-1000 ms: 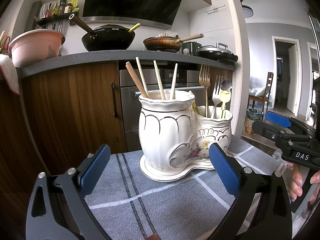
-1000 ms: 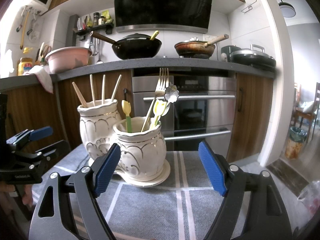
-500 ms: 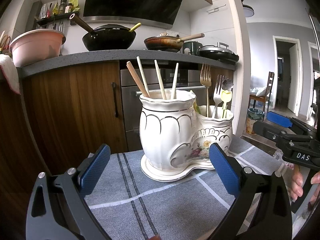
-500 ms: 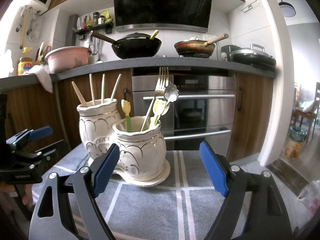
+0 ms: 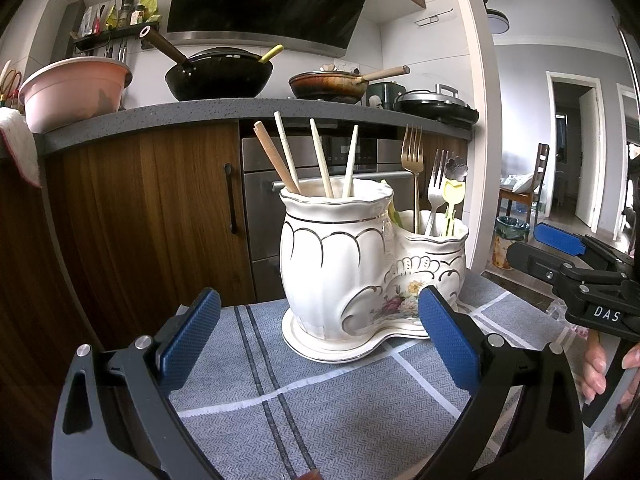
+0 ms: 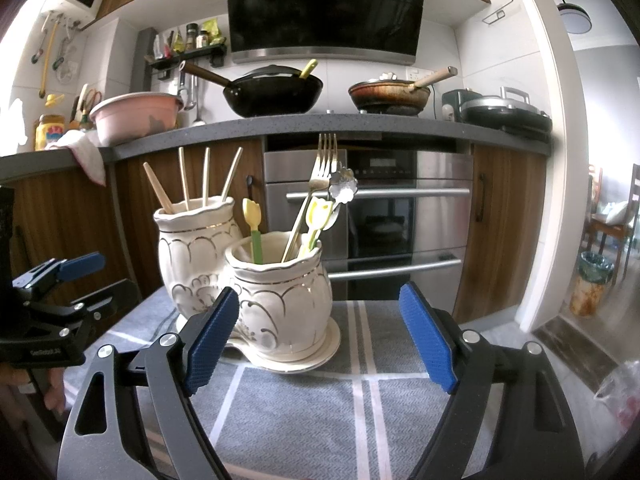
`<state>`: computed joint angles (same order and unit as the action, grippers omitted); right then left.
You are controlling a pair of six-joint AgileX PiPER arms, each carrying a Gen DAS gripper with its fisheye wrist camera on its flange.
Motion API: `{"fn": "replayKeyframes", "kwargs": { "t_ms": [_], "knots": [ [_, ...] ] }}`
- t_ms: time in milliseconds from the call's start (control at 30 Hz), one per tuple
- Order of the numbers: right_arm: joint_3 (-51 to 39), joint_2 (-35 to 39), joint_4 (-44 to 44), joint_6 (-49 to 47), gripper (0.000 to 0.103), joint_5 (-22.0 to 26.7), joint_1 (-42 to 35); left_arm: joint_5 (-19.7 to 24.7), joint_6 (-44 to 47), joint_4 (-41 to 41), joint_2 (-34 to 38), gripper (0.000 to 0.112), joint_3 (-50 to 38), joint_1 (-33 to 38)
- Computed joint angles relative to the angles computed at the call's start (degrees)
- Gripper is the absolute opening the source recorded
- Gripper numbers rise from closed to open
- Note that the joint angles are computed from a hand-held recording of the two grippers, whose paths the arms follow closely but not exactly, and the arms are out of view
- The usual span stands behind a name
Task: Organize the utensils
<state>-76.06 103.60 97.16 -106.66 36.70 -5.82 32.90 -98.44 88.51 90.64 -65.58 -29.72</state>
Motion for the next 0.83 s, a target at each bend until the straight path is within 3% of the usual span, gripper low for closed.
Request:
{"fn": "replayKeyframes", "kwargs": {
  "t_ms": [533,833],
  "knots": [
    [-0.18,0.02,-0.36,0.38,0.085,-0.01,-0.03,-0.8,-2.26,2.31,0.19,0.098,0.78,0.4],
    [-0.26,0.02,-0.49,0.51,0.085,0.0,-0.05,-0.06,0.47,-0.62,0.43,0.098,-0.13,0.12]
  ]
}}
